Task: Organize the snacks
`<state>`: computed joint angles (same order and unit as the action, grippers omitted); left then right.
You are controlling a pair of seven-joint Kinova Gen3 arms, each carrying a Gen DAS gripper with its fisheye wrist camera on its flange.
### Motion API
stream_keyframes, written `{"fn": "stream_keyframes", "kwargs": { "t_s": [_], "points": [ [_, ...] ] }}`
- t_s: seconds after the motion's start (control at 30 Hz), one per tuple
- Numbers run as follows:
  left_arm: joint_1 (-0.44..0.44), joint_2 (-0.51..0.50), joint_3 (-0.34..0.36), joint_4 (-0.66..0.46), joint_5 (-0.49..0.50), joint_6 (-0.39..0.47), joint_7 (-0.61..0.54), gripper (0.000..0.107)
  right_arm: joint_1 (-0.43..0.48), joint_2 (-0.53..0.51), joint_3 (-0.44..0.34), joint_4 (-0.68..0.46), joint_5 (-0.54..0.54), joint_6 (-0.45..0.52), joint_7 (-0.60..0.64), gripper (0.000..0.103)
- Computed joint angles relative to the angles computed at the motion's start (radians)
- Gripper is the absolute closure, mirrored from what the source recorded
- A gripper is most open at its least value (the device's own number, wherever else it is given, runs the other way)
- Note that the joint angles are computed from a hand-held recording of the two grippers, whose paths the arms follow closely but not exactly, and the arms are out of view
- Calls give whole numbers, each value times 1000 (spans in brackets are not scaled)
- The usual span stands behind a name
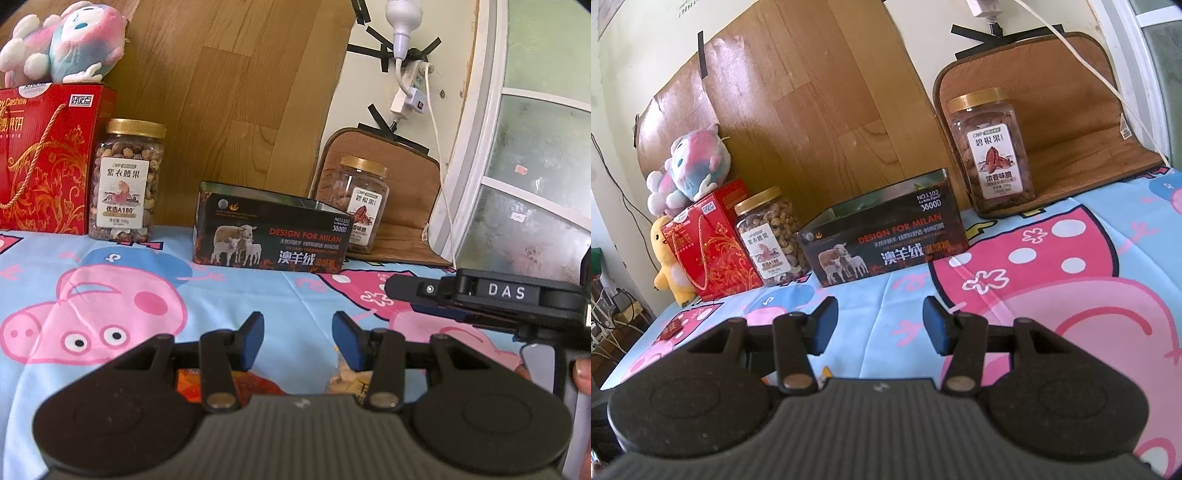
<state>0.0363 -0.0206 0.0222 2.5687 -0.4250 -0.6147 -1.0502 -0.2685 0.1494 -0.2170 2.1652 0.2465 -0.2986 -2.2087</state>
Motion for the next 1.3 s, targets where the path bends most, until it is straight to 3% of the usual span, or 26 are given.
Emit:
{"fn": "stream_keyframes", "kwargs": {
  "t_s": [0.4,1.3],
  "points": [
    [-12,-1,-9,-4,-44,-1,42,66,33,6,-17,6,72,-17,-69,50],
    [-26,-3,-20,-5,-106,-10,95,66,22,-2,-7,10,104,-28,-89,50]
  ]
}}
